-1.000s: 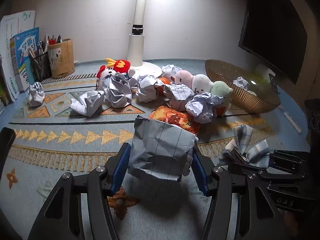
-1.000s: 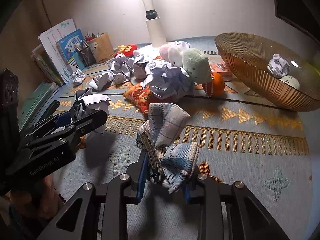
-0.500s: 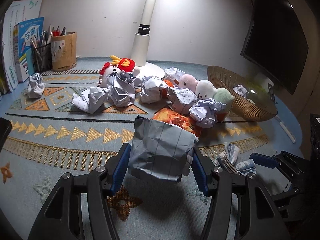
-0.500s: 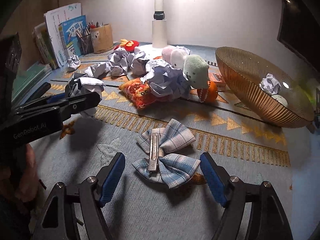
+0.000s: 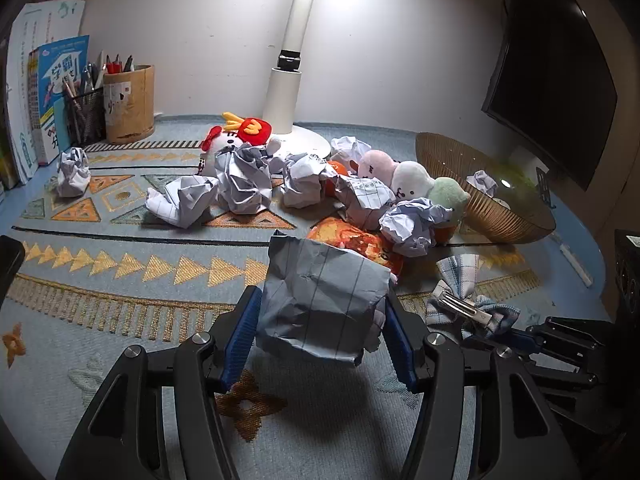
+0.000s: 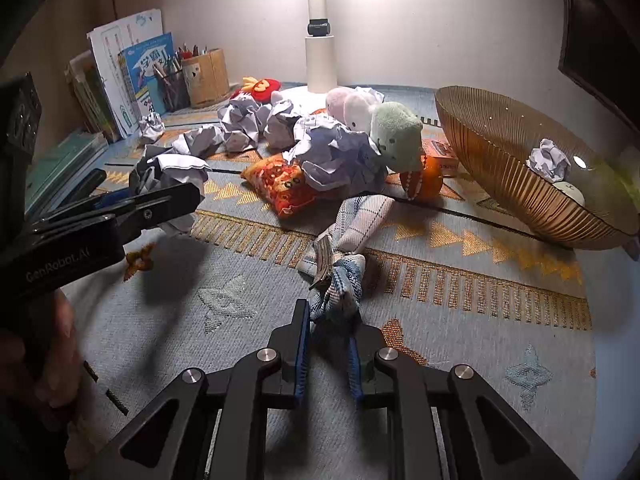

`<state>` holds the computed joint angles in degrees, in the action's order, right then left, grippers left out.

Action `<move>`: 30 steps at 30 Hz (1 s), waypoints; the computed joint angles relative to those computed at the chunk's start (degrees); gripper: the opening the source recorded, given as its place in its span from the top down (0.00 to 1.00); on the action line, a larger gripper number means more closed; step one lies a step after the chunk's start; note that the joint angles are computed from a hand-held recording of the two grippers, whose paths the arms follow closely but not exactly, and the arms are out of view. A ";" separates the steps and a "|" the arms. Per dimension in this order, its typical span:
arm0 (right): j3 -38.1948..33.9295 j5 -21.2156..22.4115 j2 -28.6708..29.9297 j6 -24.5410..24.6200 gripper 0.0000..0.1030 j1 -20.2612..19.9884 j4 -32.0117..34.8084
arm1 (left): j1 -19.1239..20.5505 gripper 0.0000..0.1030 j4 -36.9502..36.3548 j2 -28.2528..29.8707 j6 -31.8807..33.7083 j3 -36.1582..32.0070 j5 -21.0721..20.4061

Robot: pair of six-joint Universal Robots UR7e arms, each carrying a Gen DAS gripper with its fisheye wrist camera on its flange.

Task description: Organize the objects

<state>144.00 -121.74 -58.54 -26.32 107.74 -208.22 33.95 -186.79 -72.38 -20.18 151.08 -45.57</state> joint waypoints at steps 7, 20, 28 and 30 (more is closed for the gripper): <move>0.63 2.24 -1.57 1.14 0.85 -0.97 0.00 | 0.00 0.46 0.49 -0.07 -0.13 -0.12 0.07; -0.22 -2.09 -4.14 -0.03 0.21 0.22 4.15 | 0.08 0.45 0.13 -0.10 0.17 -0.11 -0.84; -2.50 -4.28 1.20 3.16 0.78 0.61 4.64 | 0.09 0.45 0.16 -0.09 0.04 -0.15 -0.87; -1.70 -2.45 0.09 3.52 0.78 -0.03 4.46 | -0.09 0.45 0.04 -0.04 0.27 -0.07 -0.78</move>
<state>142.30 -124.19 -58.45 -22.80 107.71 -203.76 33.86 -186.75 -72.41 -19.91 151.02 -46.35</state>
